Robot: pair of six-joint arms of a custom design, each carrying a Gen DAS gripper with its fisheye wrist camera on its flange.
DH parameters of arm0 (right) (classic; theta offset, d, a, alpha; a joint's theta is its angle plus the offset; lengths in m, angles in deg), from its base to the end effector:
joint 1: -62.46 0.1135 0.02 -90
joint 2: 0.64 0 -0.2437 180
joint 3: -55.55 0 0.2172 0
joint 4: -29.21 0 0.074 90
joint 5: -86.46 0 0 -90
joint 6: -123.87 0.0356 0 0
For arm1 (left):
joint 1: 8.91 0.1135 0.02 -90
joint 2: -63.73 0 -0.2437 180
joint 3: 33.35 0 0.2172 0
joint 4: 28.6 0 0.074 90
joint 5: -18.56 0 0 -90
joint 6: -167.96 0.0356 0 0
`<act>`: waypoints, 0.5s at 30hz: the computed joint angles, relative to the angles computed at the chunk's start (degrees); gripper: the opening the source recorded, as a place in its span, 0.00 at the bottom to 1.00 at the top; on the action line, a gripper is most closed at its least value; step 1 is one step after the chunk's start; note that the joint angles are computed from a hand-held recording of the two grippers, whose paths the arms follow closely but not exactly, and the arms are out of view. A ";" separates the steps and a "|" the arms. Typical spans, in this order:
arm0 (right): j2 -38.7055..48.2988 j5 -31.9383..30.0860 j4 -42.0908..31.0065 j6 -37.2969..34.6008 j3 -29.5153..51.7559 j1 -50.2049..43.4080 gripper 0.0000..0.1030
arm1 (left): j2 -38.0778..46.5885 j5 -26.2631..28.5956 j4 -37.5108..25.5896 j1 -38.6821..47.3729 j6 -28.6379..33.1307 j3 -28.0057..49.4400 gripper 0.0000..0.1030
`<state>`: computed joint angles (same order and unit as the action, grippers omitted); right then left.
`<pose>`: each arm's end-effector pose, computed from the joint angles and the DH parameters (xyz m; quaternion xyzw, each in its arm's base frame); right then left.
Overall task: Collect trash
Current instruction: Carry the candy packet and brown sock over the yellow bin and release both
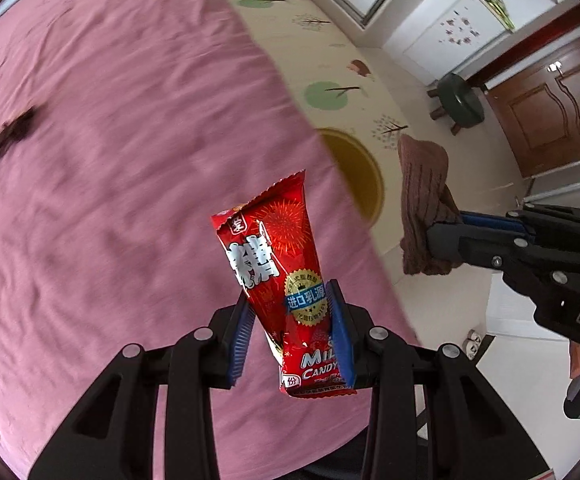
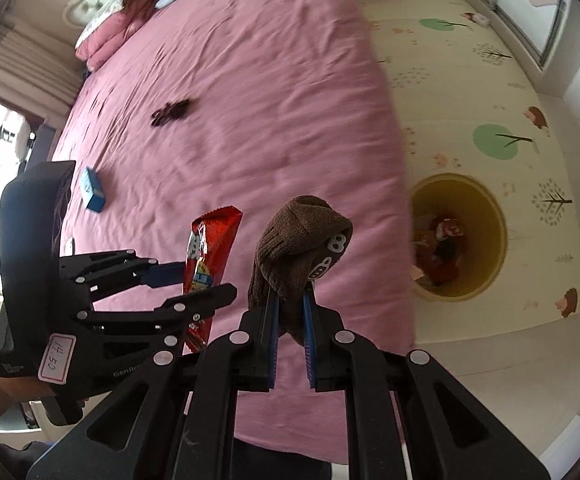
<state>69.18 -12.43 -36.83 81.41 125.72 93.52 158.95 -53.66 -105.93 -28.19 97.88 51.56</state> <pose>0.1668 0.1069 0.2441 0.1235 0.9669 0.1916 0.1145 0.2421 -0.0962 0.2095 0.3343 0.9295 -0.1544 0.0212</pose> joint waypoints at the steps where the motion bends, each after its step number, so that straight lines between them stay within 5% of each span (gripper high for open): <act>1: -1.99 -0.97 -1.04 -1.96 -1.19 -2.82 0.10 | 0.45 -0.04 0.33 -2.61 -1.91 0.67 0.35; 15: -10.18 -12.19 -13.42 -38.33 -8.77 -48.30 0.10 | 16.99 0.80 0.47 -25.23 -15.64 19.76 0.35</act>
<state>59.00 -24.62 -50.25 43.08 116.94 45.22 175.94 -52.86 -105.47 -53.42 82.24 71.31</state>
